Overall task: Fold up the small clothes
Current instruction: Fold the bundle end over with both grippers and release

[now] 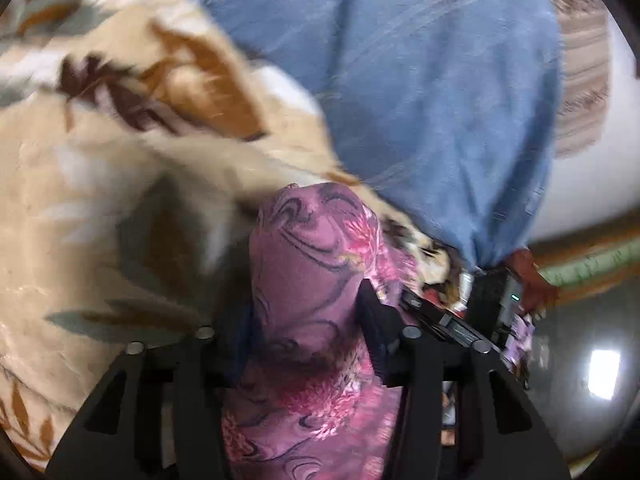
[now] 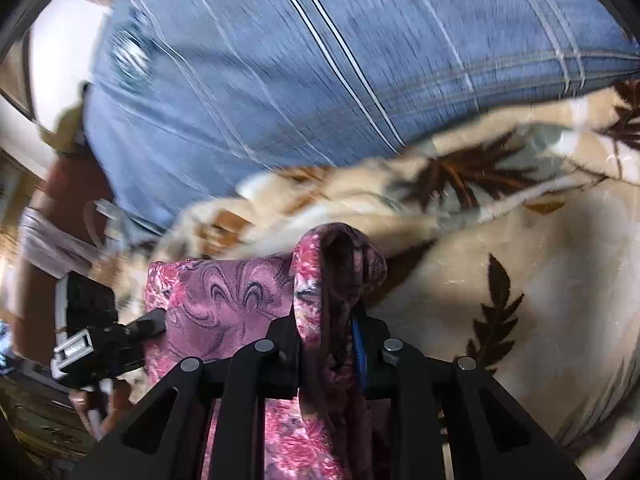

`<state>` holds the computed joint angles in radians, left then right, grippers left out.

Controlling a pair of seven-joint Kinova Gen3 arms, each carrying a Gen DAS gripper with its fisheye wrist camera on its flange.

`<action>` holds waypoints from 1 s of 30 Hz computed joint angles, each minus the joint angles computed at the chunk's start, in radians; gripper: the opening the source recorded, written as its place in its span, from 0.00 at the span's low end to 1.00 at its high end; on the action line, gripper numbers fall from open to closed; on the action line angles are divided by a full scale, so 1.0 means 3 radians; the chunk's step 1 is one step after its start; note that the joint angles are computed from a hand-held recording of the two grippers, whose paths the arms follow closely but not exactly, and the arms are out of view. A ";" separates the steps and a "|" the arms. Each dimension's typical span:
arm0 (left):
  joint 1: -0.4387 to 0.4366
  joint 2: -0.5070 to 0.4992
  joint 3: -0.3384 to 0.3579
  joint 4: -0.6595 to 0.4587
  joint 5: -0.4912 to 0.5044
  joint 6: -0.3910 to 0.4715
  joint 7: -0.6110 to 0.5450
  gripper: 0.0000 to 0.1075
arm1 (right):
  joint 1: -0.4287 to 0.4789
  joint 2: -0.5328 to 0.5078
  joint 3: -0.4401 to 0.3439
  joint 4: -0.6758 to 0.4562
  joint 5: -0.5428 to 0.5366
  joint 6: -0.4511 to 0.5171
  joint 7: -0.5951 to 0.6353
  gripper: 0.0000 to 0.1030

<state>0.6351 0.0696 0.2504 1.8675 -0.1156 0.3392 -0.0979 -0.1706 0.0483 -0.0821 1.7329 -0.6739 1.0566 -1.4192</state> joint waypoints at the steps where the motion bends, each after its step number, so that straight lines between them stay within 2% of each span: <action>1: 0.0067 0.0018 -0.0057 -0.0021 -0.0136 0.0102 0.0119 0.58 | -0.0002 -0.0023 0.0001 0.0045 0.0018 -0.0051 -0.0032 0.30; 2: 0.0081 0.0025 -0.0053 -0.0032 -0.0269 0.0150 0.0219 0.63 | 0.0012 -0.0071 0.0015 0.0098 -0.0011 -0.0102 -0.0050 0.35; 4: -0.0025 0.0043 0.0118 -0.0063 -0.0518 0.0227 0.0489 0.63 | 0.0031 -0.0276 0.0084 0.0263 -0.0115 -0.0266 -0.0049 0.37; 5: -0.0059 0.0052 0.0206 -0.0121 -0.0639 0.0346 0.0625 0.63 | 0.0081 -0.0430 0.0088 0.0349 -0.0145 -0.0331 -0.0071 0.42; 6: -0.0032 0.0053 0.0247 -0.0183 -0.0775 0.0481 0.0759 0.63 | 0.0122 -0.0585 0.0141 0.0461 -0.0229 -0.0343 -0.0039 0.55; 8: 0.0205 0.0002 0.0170 -0.0285 -0.1046 0.0753 0.0909 0.63 | 0.0076 -0.0893 0.0377 0.0721 -0.0484 -0.0241 0.0051 0.66; 11: 0.0664 -0.0079 0.0019 -0.0439 -0.1452 0.1159 0.1002 0.64 | 0.0060 -0.1241 0.0453 0.0980 -0.0518 -0.0125 0.0006 0.69; 13: 0.0826 -0.0040 0.0098 -0.0583 -0.1694 0.1430 0.1032 0.64 | 0.0008 -0.1398 0.0413 0.1047 -0.0315 -0.0021 -0.0188 0.69; 15: 0.1068 -0.0045 0.0084 -0.0633 -0.1821 0.1643 0.1260 0.64 | -0.0041 -0.1488 0.0363 0.1076 -0.0183 0.0059 -0.0335 0.68; 17: 0.1291 -0.0191 0.0019 -0.0508 -0.1774 0.1639 0.1531 0.64 | -0.0088 -0.1632 0.0345 0.1095 -0.0038 0.0188 -0.0428 0.68; 19: 0.1331 -0.0272 0.0140 -0.0333 -0.1804 0.1478 0.1802 0.64 | -0.0122 -0.1748 0.0419 0.1127 0.0037 0.0333 -0.0490 0.68; 21: 0.1408 -0.0241 0.0326 -0.0257 -0.1918 0.1481 0.2073 0.64 | -0.0131 -0.1905 0.0478 0.1211 0.0105 0.0450 -0.0526 0.68; 23: 0.1656 -0.0135 0.0301 -0.0240 -0.2026 0.1519 0.2335 0.64 | -0.0150 -0.2080 0.0610 0.1389 0.0098 0.0558 -0.0525 0.68; 25: 0.1750 -0.0030 0.0271 -0.0243 -0.2013 0.1442 0.2426 0.64 | -0.0138 -0.2133 0.0657 0.1472 0.0077 0.0591 -0.0529 0.65; 26: 0.1705 0.0031 0.0332 -0.0281 -0.1977 0.1457 0.2390 0.64 | -0.0121 -0.2167 0.0641 0.1485 0.0080 0.0576 -0.0536 0.63; 28: 0.1787 0.0145 0.0308 -0.0410 -0.1963 0.1623 0.2240 0.64 | -0.0121 -0.2174 0.0633 0.1518 0.0037 0.0491 -0.0522 0.58; 30: 0.1902 0.0148 0.0216 -0.0418 -0.2047 0.1655 0.2272 0.64 | -0.0188 -0.2155 0.0751 0.1611 -0.0118 0.0464 -0.0454 0.38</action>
<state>1.2057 0.1140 0.3152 1.7420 -0.7296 0.8358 0.5838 -0.2268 -0.5980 0.1431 2.2161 -0.7091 1.1959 -1.5555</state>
